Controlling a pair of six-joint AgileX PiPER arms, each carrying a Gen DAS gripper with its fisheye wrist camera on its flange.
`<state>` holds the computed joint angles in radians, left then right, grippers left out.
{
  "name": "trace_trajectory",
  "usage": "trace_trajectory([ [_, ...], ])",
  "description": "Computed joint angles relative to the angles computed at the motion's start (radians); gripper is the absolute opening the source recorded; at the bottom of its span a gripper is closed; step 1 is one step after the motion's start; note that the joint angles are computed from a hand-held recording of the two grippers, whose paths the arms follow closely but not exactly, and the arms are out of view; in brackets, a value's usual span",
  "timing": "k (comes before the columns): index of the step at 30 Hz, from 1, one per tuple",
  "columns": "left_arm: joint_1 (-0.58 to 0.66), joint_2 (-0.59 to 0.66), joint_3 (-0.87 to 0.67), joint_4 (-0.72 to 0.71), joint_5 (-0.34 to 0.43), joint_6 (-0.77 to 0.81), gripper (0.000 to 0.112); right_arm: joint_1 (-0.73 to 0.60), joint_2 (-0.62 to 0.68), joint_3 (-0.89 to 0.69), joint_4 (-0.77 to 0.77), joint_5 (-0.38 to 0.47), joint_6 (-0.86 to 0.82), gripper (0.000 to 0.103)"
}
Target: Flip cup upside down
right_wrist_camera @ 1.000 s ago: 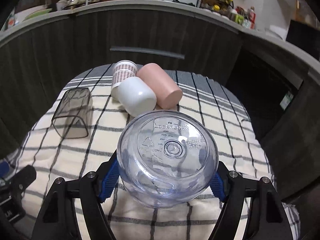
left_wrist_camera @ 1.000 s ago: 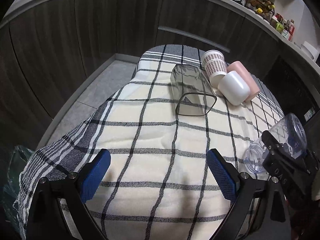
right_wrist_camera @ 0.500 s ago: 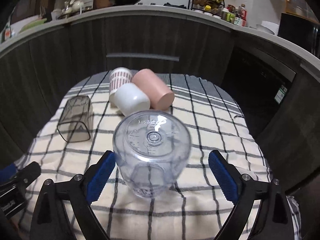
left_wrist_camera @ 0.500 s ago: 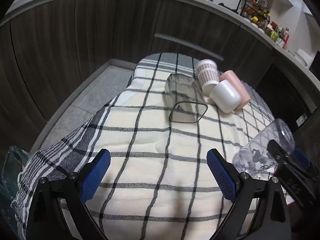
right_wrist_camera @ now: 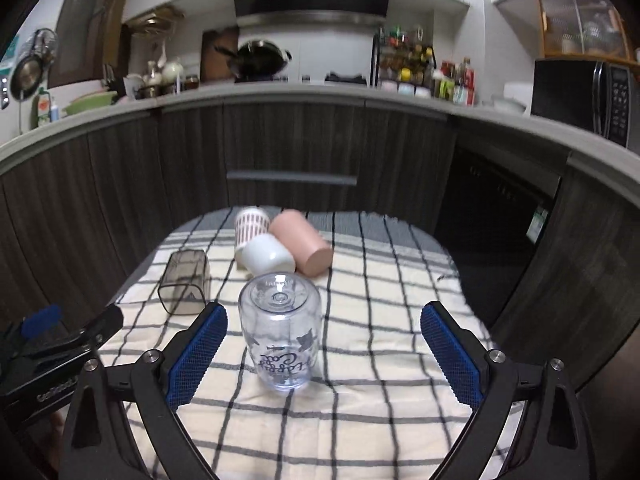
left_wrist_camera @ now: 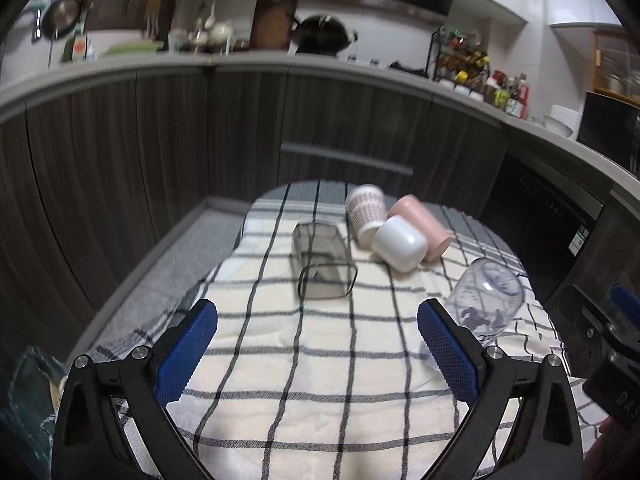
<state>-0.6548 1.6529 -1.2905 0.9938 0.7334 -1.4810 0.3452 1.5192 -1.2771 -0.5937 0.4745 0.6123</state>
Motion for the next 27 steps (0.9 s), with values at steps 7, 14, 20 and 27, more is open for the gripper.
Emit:
trace_trajectory([
  [7,-0.100,-0.014,-0.017,0.086,0.096,-0.036,0.103,-0.036,-0.106,0.098,0.054,-0.037,-0.057,0.102],
  [14,-0.162,-0.015,-0.026,0.092,0.158,-0.036,0.103,-0.110,-0.143,0.129,0.246,-0.053,-0.212,0.102],
  [20,-0.214,-0.023,-0.026,0.128,0.217,-0.048,0.103,-0.135,-0.185,0.170,0.272,-0.095,-0.233,0.102],
  [27,-0.248,-0.042,-0.013,0.143,0.262,-0.063,0.103,-0.158,-0.229,0.197,0.336,-0.120,-0.286,0.102],
])
